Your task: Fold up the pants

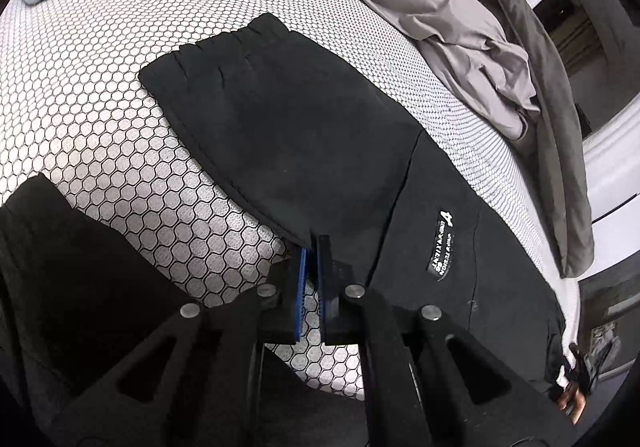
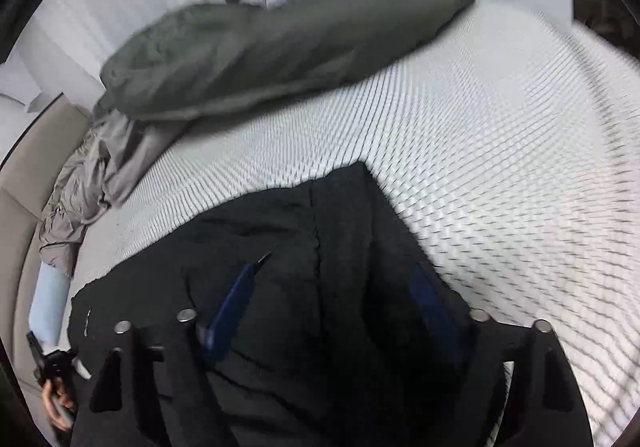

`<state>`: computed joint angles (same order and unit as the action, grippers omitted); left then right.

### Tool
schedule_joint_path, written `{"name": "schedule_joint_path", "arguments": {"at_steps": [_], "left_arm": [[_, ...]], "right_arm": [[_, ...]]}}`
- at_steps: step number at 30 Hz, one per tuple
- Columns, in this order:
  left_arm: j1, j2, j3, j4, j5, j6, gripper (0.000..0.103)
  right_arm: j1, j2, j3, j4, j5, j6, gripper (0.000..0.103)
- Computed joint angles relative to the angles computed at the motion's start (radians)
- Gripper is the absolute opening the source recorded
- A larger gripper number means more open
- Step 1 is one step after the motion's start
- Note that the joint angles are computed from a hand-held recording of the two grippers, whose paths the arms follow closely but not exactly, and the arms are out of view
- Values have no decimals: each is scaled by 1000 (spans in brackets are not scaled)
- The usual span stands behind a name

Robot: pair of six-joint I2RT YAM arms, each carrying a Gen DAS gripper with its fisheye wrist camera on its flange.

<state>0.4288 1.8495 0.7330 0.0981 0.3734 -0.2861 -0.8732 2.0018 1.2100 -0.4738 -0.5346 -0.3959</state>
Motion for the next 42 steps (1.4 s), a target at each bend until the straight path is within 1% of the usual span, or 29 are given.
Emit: {"name": "schedule_joint_path", "arguments": {"at_steps": [2,3,4,6,8,9,10,12,14,15,16,17,18,19,20,22,23,24,26,29,31,33,35,36,38,39,40,41,42], "left_arm": [[-9,21,23,-2,-21,27,1],[40,7,2,-10,2,77,1],[50,7,1,-14,7,92,1],[51,17,7,-16,14,103,1],[39,41,29,-28,32,110,7],[29,46,30,-26,24,112,7],[16,41,25,-19,2,110,7],[2,13,10,-18,-20,109,7],[15,-27,-4,-41,1,106,8],[37,-60,-15,-70,31,117,8],[59,-96,-30,-90,60,130,8],[85,-136,-49,-109,87,152,10],[140,-208,-87,-132,131,194,13],[177,-260,-114,-143,154,214,29],[240,-350,-161,-163,175,241,62],[356,-469,-227,-186,235,292,96],[449,-530,-263,-214,310,355,101],[507,-550,-270,-257,355,413,102],[647,-552,-263,-432,423,597,102],[843,-419,-208,-652,473,874,102],[931,-322,-176,-732,475,998,101],[965,-242,-166,-732,457,1043,99],[981,-180,-152,-732,435,1064,85],[988,-153,-138,-744,429,1065,83],[1007,-128,-130,-766,463,1108,80],[990,-137,-135,-752,469,1109,76],[970,-160,-151,-721,464,1080,68],[943,-183,-163,-696,463,1050,64],[910,-202,-173,-677,480,1033,64]], "right_arm": [[48,58,54,-24,55,-25,47],[72,70,58,-10,98,-31,16],[95,74,59,7,140,-45,7],[126,13,-15,159,208,-41,5],[129,10,-16,251,232,36,5],[140,28,-7,295,279,86,8],[151,54,18,284,301,100,10],[156,89,67,206,314,102,14],[117,24,3,218,240,96,30],[89,-21,-34,216,196,83,50],[60,-64,-75,223,151,71,65],[-5,-151,-150,223,50,32,71],[-45,-198,-190,212,-1,2,80],[-103,-260,-235,181,-60,-40,88],[-187,-331,-279,116,-134,-112,89],[-339,-424,-342,-2,-251,-253,94],[-412,-457,-364,-52,-294,-312,97],[-472,-480,-389,-91,-323,-370,99],[-616,-488,-397,-252,-367,-565,99],[-778,-431,-393,-405,-389,-793,99],[-865,-397,-402,-484,-373,-920,99],[-918,-357,-408,-527,-346,-1003,99],[-972,-328,-409,-570,-319,-1087,99],[-994,-317,-408,-581,-305,-1116,99],[-1029,-300,-407,-607,-292,-1161,99],[-1041,-289,-403,-628,-284,-1188,99],[-1049,-283,-397,-639,-279,-1204,99],[-1046,-291,-407,-631,-281,-1199,99],[-1036,-298,-413,-624,-283,-1186,99]]}}
